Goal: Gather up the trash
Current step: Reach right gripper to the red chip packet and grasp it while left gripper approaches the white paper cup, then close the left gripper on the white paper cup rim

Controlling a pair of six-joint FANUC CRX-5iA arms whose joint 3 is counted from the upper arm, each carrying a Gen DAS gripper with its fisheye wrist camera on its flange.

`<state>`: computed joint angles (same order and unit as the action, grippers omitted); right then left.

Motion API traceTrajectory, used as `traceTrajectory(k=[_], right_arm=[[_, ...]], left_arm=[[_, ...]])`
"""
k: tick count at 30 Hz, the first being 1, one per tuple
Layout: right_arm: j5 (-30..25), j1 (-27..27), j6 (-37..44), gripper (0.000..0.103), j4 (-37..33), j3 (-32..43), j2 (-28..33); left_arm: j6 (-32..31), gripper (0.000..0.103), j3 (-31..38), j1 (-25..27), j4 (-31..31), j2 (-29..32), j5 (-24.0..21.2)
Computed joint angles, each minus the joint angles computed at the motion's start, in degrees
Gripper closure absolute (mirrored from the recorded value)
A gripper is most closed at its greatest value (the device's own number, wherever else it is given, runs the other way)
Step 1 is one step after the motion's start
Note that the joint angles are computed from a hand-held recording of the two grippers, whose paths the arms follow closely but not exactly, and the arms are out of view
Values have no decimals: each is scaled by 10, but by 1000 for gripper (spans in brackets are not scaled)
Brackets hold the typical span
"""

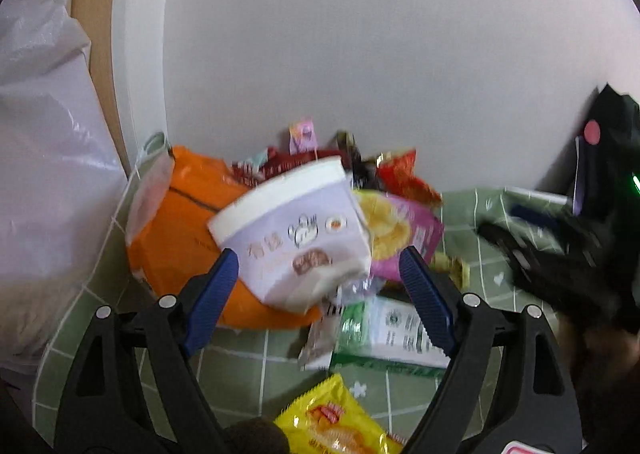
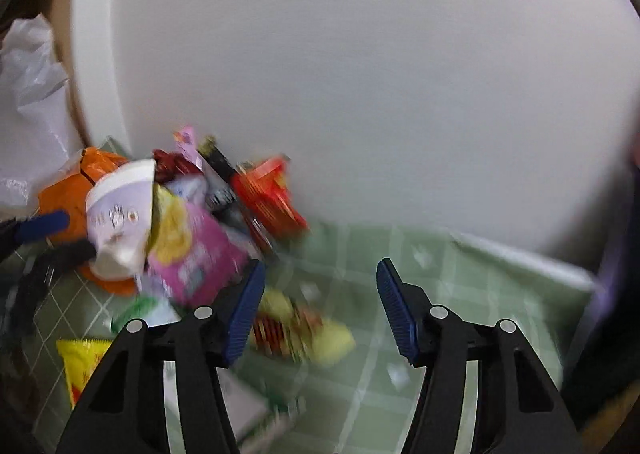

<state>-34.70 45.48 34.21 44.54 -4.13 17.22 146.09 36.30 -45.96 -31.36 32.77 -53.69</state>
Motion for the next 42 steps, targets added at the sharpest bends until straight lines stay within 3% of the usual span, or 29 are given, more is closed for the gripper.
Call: traceTrajectory(k=[2, 4, 6, 8, 9, 10, 12, 17, 20, 24, 30, 34, 38, 42], right_arm=[[21, -11, 78, 49, -45, 44, 33], [20, -16, 172, 57, -110, 93, 63], [19, -18, 219, 58, -124, 122, 87], [16, -20, 256, 68, -152, 151, 107], [-4, -22, 302, 83, -202, 182, 119], [-27, -26, 351, 86, -260, 215, 128], [-27, -31, 370, 91, -305, 219, 120], [-5, -32, 296, 95, -285, 126, 42], [1, -30, 231, 95, -253, 65, -7], [1, -23, 123, 95, -181, -6, -51], [-28, -17, 21, 95, -130, -66, -93], [-46, -8, -20, 95, -102, -76, -99], [-54, 5, -66, 95, -64, -91, -106], [-67, 7, -77, 95, -71, -104, -125]], left_arm=[[-14, 24, 8, -1, 17, 1, -41], [0, 24, -14, 0, 21, -15, -41], [20, 24, -22, 0, 14, -24, -52], [45, 24, -35, 1, 12, -34, -58], [54, 24, -42, 2, 13, -40, -56], [59, 24, -48, 2, 14, -44, -54], [61, 24, -63, 3, 16, -57, -44], [46, 24, -82, 14, 42, -64, 16], [-6, 24, -92, 36, 108, -59, 52], [-33, 24, -61, 48, 141, -33, 57], [-25, 32, -16, 69, 169, 4, 16], [-38, 41, -50, 84, 203, -8, 44], [-121, 43, -88, 95, 275, -16, 109], [-208, 44, -87, 90, 320, -7, 122]])
